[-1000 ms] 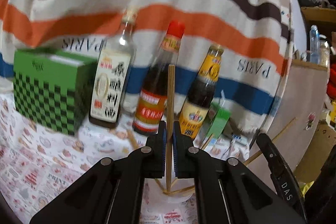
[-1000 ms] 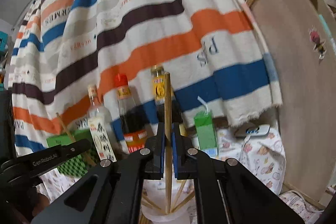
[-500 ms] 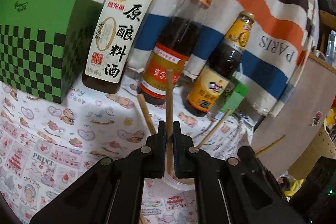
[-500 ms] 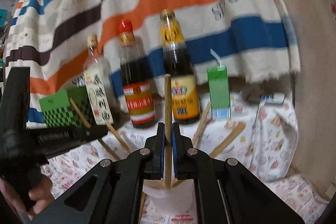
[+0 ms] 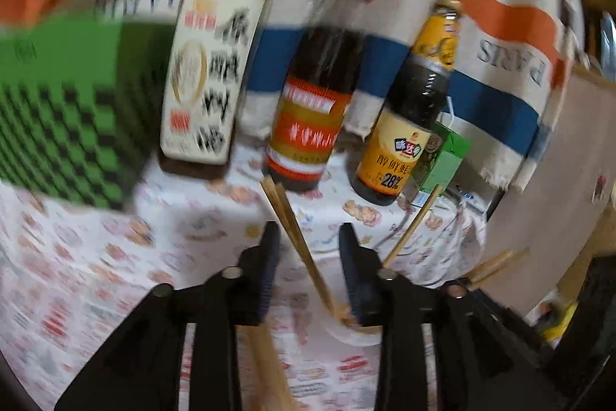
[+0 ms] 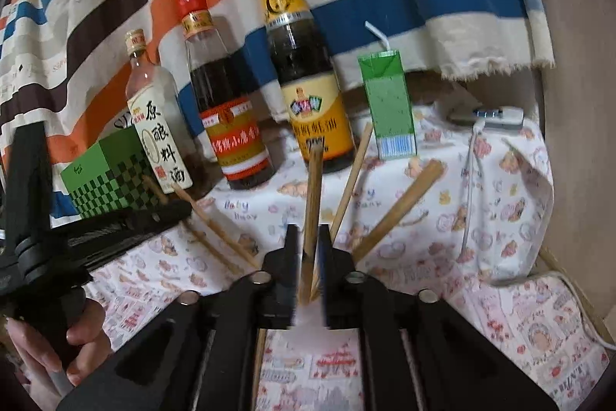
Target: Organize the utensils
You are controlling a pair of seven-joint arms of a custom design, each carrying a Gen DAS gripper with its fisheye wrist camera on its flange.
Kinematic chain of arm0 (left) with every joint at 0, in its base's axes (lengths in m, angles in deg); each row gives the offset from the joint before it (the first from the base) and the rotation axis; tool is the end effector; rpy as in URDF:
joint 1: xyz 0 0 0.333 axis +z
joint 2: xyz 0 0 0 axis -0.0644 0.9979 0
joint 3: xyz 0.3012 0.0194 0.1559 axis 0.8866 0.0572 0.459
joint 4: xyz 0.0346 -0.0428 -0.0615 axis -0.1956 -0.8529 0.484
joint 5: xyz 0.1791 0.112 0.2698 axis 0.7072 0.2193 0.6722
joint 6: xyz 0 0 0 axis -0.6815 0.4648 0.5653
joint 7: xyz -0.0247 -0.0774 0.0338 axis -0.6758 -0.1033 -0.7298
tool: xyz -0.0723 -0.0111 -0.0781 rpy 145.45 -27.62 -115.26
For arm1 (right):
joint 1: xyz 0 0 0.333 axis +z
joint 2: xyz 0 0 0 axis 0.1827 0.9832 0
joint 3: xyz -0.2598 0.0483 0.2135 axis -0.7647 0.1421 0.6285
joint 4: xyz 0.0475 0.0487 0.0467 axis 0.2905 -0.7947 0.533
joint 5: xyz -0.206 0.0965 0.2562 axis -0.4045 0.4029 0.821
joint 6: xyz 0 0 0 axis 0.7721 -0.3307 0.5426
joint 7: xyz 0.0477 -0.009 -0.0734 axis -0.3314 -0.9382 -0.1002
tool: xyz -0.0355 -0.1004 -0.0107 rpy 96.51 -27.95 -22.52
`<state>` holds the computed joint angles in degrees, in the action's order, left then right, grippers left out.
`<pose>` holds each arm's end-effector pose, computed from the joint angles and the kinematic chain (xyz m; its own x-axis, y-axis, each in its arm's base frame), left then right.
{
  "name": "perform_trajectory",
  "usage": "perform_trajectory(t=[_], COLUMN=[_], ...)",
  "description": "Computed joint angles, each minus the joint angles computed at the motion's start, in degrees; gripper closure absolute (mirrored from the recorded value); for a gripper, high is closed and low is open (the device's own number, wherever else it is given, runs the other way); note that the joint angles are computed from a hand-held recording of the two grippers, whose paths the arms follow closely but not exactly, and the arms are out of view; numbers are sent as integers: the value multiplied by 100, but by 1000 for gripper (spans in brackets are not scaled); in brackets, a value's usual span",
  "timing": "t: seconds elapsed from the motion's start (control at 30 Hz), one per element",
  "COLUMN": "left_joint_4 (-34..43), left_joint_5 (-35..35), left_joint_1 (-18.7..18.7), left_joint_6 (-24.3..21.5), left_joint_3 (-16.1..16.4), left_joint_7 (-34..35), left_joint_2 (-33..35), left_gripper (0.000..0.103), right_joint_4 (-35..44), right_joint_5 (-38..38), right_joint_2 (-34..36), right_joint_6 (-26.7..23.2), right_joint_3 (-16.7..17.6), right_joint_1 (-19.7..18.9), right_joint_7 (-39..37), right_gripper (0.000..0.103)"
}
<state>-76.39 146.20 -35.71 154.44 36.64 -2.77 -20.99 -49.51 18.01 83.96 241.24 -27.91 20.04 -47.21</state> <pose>0.6577 -0.3938 0.5436 0.1490 -0.9577 0.2462 -0.3876 -0.2856 -0.8765 0.6953 0.1941 0.5287 0.4541 -0.8484 -0.2720 -0.4756 0.0273 -0.8793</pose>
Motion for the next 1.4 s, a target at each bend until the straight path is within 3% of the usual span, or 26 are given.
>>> perform_trajectory(t=[0.03,0.07,0.1,0.13,0.23,0.33,0.4,0.5,0.6,0.77,0.9,0.97,1.03,1.13,1.4], left_joint_4=[-54,-176,-382,-608,-1153,-1945,-2331,-2664,-2981,-3359,-3472,-3346,-3389,-3611,-3192], left_joint_5=[150,363,683,990,1377,1698,1908,1928,2203,2440,1947,1250,637,261,-488], left_joint_1=[-136,-277,-444,-593,-808,-744,-763,-698,-643,-415,4,259,574,828,815], left_joint_6=[-197,-359,-501,-681,-1331,-1236,-1413,-1693,-1871,-2115,-2048,-2091,-1633,-934,-894], left_joint_3=[99,204,340,431,422,236,140,-80,-245,-518,-844,-1056,-1184,-1196,-1229], left_joint_7=[35,-37,-286,-571,-1026,-1235,-1501,-1659,-2007,-2557,-2534,-2159,-1913,-1927,-879], left_joint_2=[-75,-186,-341,-508,-939,-1464,-1705,-1916,-2071,-2136,-2032,-1892,-1855,-1876,-1456], left_gripper=[59,44,32,28,19,11,6,2,1,1,1,1,1,1,1], right_joint_4=[-27,-70,-108,-135,-229,-242,-274,-501,-722,-974,-854,-784,-738,-709,-405], right_joint_5=[-76,-133,-68,-65,-825,-1549,-1339,-1467,-1304,-1215,-1387,-1509,-1745,-2211,-2668], right_joint_2=[-39,-92,-133,-167,-276,-351,-440,-613,-732,-677,-468,-354,-261,-145,38], right_joint_6=[-152,-322,-416,-511,-816,-1426,-1885,-1951,-1867,-1267,-1347,-1350,-1318,-1266,-1780], right_joint_3=[-75,-146,-94,-105,-686,-1029,-777,-828,-696,-646,-710,-765,-890,-1086,-1129], right_joint_1=[17,28,-28,-37,327,469,224,296,255,396,487,549,665,845,774], right_joint_7=[153,349,348,386,1277,2227,2081,2191,1829,1329,1404,1534,1746,2068,2535], right_gripper=[50,40,41,39,35,35,34,34,28,28,27,27,27,27,22])
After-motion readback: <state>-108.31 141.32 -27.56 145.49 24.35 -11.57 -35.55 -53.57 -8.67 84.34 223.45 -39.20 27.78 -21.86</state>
